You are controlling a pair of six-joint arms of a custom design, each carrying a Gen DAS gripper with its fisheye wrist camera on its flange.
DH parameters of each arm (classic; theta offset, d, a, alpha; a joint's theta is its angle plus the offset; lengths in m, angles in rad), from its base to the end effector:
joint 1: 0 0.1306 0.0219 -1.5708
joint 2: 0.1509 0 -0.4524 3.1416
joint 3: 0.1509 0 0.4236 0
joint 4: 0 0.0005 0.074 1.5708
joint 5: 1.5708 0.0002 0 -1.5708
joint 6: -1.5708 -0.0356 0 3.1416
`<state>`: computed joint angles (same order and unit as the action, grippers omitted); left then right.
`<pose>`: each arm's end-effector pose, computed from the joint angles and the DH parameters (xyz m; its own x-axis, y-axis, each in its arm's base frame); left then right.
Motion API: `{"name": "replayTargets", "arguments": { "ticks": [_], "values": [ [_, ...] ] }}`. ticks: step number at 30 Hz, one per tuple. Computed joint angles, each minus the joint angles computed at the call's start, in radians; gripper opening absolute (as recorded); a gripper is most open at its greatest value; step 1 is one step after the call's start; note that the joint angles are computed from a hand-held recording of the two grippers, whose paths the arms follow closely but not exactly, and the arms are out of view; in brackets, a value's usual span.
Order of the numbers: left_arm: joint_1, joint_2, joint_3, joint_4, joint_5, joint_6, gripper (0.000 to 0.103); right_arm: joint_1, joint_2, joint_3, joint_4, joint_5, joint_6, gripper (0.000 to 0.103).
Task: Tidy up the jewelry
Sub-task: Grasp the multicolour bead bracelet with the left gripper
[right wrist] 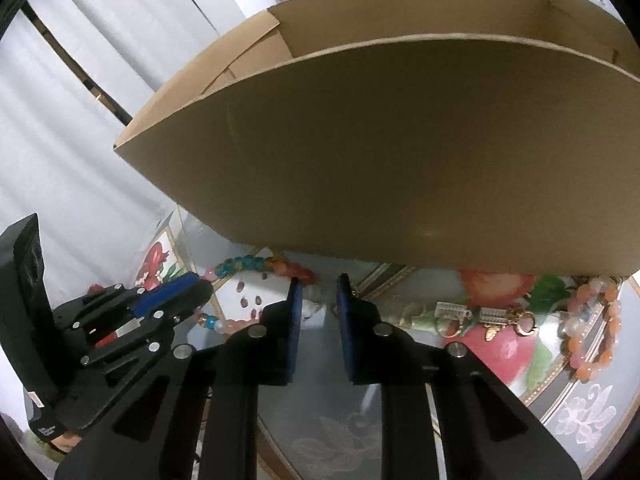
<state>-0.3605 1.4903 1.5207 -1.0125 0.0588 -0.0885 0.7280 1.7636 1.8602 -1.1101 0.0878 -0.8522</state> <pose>0.5023 -0.1921 0.5035 -0.7413 0.3738 -0.5574 0.4500 0.8930 0.0004 0.4904 0.4323 0.5044 -0.8899 0.2112 -0.4042 0.0634 0.9349 0.3491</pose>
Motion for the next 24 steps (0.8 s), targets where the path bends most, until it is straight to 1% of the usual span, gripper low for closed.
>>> {"name": "replayTargets", "arguments": {
  "ticks": [5,7,11,17,20,24],
  "values": [
    [0.000,-0.016,-0.019,0.014,0.014,-0.038,0.009,0.003,0.007,0.018,-0.018,0.001,0.015,0.018],
    [-0.003,-0.030,-0.032,0.011,0.010,-0.062,0.009,0.005,0.007,0.019,-0.017,-0.011,0.022,0.018],
    [-0.001,-0.055,-0.054,0.004,0.005,-0.088,0.009,0.013,0.010,0.020,-0.017,-0.033,0.043,0.018],
    [0.008,-0.070,-0.069,0.005,0.004,-0.092,0.009,0.021,0.029,0.044,-0.030,-0.018,0.076,0.018],
    [0.008,-0.069,-0.071,0.012,0.003,-0.090,0.009,0.019,0.043,0.058,-0.035,-0.025,0.086,0.018],
    [0.009,-0.067,-0.071,0.015,0.003,-0.089,0.009,0.024,0.081,0.103,-0.058,-0.012,0.106,0.018]
  ]
}}
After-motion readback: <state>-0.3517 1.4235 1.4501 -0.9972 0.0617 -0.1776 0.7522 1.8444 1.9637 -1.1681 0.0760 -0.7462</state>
